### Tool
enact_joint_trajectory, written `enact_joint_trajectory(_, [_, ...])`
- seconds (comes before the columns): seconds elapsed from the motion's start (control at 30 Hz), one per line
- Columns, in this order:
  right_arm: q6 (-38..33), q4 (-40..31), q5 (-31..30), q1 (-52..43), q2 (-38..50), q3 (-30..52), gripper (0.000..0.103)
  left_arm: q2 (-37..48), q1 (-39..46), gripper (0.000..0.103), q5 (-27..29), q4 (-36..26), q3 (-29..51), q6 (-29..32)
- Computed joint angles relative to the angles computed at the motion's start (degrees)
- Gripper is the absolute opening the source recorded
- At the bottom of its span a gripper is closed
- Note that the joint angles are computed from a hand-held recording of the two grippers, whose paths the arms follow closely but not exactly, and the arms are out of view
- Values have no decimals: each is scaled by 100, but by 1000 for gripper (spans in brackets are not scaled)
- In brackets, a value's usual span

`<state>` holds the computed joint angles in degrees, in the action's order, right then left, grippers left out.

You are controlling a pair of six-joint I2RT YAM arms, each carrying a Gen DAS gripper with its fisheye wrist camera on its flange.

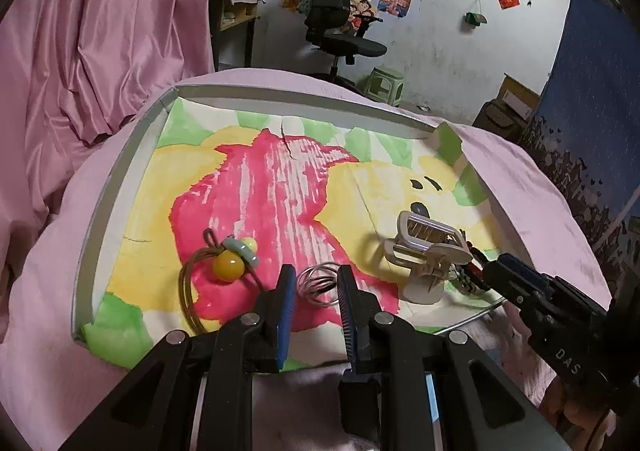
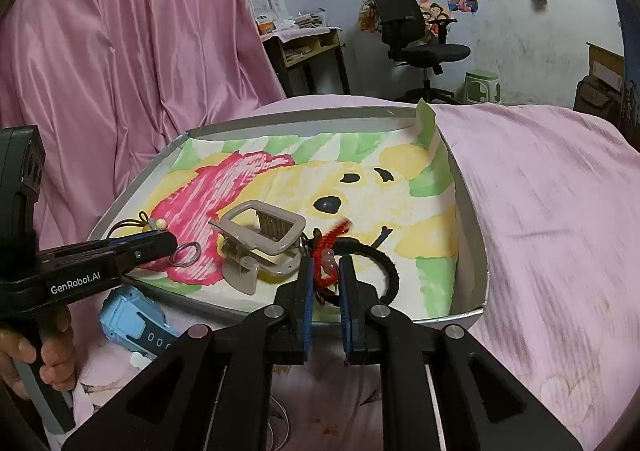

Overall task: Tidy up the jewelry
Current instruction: 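Carry the ring and red bracelet over the tray and open the left tool, then open the right tool to drop the red bracelet, then withdraw both tools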

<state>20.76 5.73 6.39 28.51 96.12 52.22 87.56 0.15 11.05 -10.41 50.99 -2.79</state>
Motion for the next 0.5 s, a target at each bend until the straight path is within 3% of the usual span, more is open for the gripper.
enact_joint_trajectory(0.03, [-7,32,9,-2,-36,-39,26,-67,30,22,29,28,-55,-17])
enact_joint_trajectory(0.1, [-28,110,75,28,-127,-124,32,-241,104,31,117,98,-201,-48])
enact_joint_trajectory(0.17, [-70,165,168,82,-238,-200,32,-437,153,61,145,193,-362,-94])
enact_joint_trajectory(0.2, [-89,183,212,102,-280,-221,32,-599,164,66,121,336,-515,-130])
enact_joint_trajectory(0.3, [-180,334,371,167,-514,-404,43,-951,183,67,23,474,-736,-127])
enact_joint_trajectory(0.4, [-281,480,581,243,-749,-573,44,-1300,174,68,-115,608,-967,-155])
enact_joint_trajectory(0.5, [-376,672,821,346,-1016,-784,50,-1709,133,81,-271,799,-1273,-181])
